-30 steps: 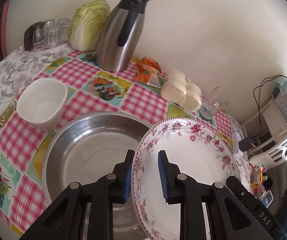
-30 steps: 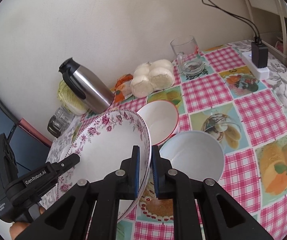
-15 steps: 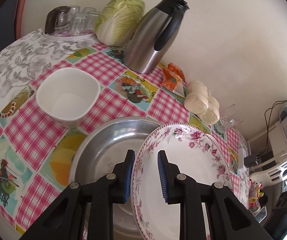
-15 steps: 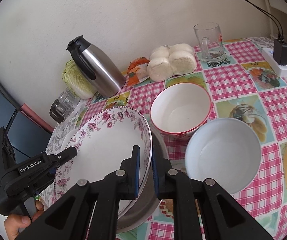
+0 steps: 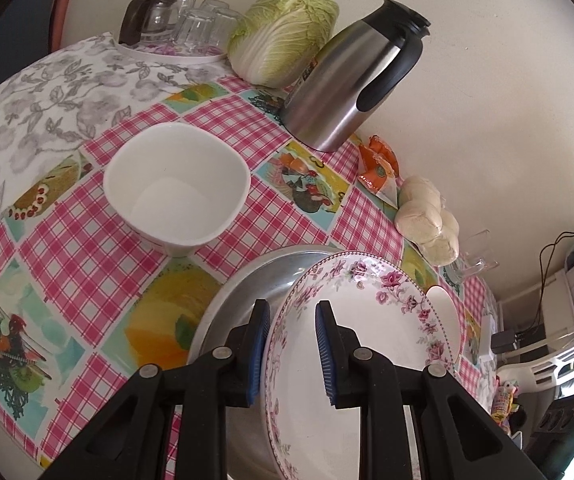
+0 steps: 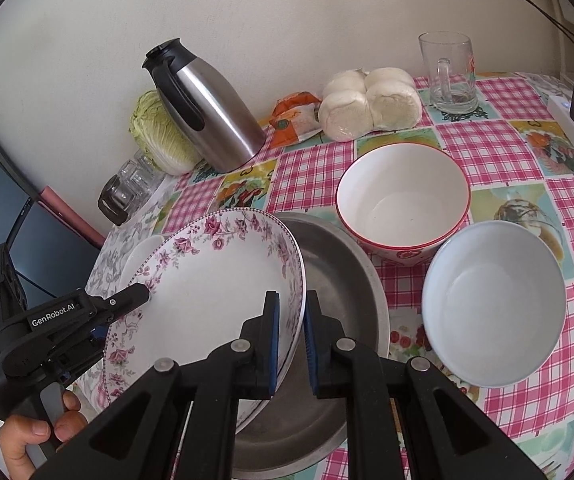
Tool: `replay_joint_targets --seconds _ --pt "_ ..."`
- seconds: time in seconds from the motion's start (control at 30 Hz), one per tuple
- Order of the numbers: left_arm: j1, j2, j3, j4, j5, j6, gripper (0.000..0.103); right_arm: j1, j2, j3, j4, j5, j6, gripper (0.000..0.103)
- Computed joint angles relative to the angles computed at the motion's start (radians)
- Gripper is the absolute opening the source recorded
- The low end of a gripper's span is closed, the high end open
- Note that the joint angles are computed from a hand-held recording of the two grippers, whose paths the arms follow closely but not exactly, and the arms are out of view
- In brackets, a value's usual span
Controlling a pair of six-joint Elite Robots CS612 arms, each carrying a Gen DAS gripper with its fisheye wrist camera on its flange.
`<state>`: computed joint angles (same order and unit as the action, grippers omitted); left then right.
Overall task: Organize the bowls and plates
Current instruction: 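Lower the rose plate into the steel pan with both grippers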
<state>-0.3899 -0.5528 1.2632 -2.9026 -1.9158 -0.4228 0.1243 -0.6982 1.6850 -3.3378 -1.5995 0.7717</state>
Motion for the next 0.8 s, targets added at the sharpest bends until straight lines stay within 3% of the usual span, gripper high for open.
replay_joint_targets --seconds 0.43,0.8 --pt "-0.005 0.029 -0.034 0.079 -0.002 0.016 0.025 -0.003 0.016 -0.02 0.062 -0.008 0.011 0.014" --pt "-0.022 0.046 -0.053 0.129 0.055 0.047 0.025 -0.01 0.027 -0.027 0.114 0.003 0.025 0.014"
